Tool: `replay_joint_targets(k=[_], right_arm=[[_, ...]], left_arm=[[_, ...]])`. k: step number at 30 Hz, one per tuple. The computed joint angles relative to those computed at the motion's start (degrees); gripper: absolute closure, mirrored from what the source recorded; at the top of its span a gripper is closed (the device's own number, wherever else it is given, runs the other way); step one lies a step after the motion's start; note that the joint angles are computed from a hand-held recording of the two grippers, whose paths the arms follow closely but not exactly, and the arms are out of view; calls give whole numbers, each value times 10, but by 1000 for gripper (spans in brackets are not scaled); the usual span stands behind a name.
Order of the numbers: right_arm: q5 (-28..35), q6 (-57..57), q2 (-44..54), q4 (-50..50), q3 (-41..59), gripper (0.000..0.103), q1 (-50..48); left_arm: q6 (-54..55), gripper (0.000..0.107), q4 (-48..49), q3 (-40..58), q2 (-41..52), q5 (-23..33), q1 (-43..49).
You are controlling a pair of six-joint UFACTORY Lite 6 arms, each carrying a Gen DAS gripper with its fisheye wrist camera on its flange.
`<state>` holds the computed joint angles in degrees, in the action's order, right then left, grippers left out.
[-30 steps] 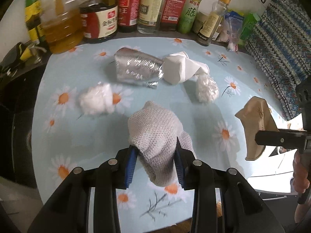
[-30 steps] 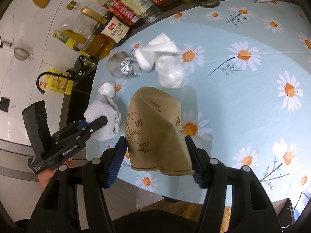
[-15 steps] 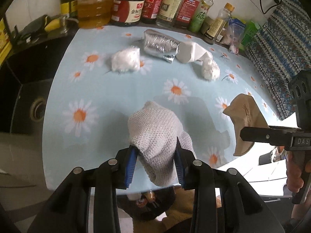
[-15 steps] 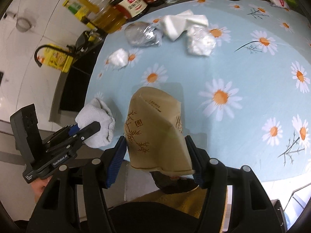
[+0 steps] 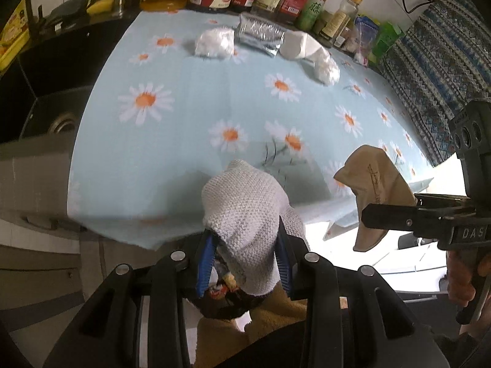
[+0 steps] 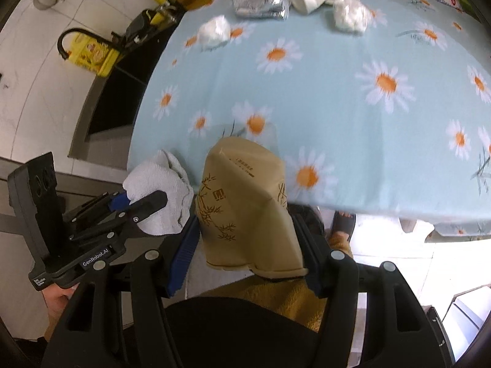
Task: Collect trash
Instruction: 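Carry the sleeve and sock down off the table toward the black bin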
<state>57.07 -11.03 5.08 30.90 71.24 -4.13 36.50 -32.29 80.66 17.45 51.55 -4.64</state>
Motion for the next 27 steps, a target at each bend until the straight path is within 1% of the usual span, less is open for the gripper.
replay_joint_targets(k=[9,15,20,27], right_arm=[[-45,65,-66,-21,-123,42,61],[-76,86,-71,-9,-195,42,82],[-92,83,-70,7,-226,42,86],[-112,60,-56,43,-251,42,80]], left_arm=[[71,73,-16,-125,-51,-4,38],[94,73,-12,-195,-57,-18,33],[104,73,0,-245,-56,-47,28],[93,72,9,-264,-47,-61,29]])
